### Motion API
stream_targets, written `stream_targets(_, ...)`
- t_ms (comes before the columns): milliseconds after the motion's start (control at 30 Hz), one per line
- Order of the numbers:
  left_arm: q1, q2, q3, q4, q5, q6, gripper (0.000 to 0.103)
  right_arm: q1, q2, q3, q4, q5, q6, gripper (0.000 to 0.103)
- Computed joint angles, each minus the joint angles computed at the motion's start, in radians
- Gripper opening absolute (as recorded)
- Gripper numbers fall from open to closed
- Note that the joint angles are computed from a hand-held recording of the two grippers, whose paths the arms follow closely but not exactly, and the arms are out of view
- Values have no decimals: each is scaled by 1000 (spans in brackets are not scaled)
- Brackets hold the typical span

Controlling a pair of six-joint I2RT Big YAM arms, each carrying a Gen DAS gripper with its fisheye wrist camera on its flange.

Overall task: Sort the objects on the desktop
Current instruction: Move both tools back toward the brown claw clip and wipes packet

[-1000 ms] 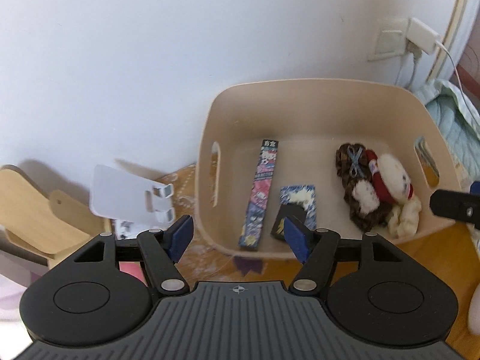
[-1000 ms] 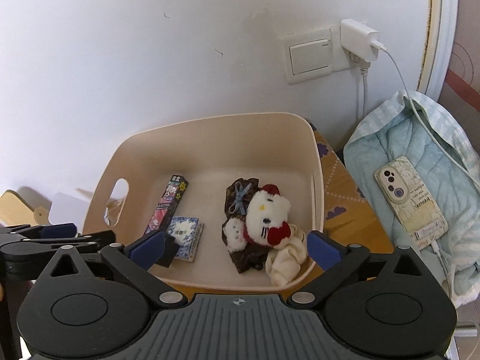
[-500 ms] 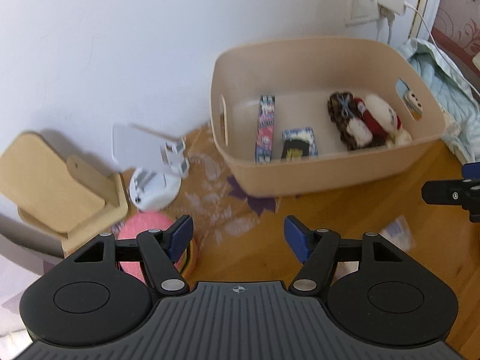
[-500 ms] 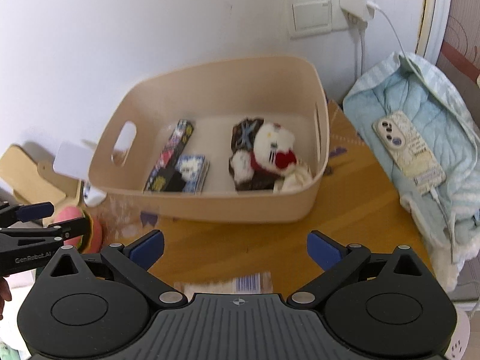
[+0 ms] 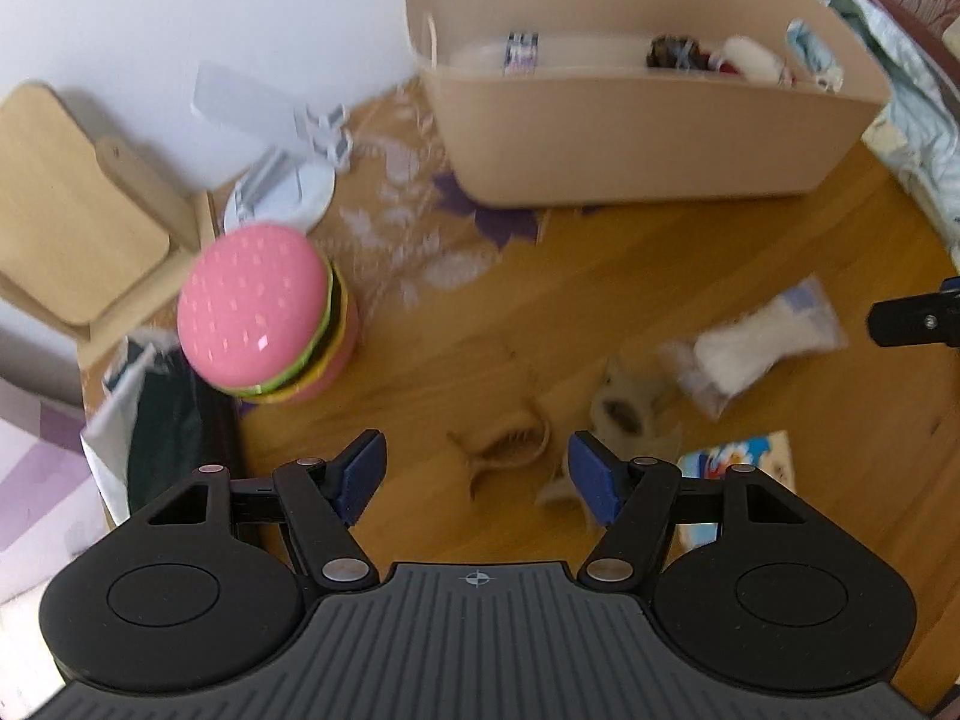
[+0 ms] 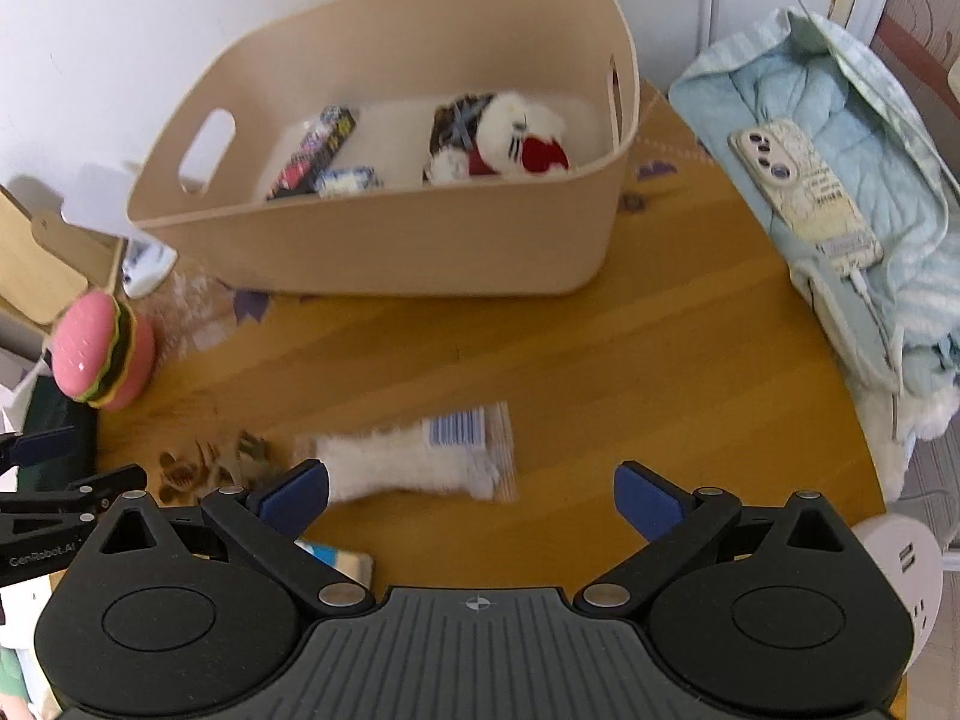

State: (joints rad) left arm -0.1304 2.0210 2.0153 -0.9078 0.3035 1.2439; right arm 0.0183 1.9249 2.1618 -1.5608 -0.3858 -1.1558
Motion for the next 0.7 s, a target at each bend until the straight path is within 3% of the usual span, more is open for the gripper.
stream_targets(200,6,46,51,-14,-40,-2,69,0,-20,-76,49,64,-62,103)
stream_targets(433,5,104,121,-40,-89,66,69,9,-40,-143,116,70,-122,103)
stream_targets(567,2,141,175,-64,-97,91,69,17,-50,-170,148,49,-209,103)
stream_targets(600,-1,142,175,-67,-103,57,69,21,-49,-172,152,49,-233,103)
stream_targets(700,-6,156,196,-80,-104,57,69,30,-42,-169,158,43,-325,103)
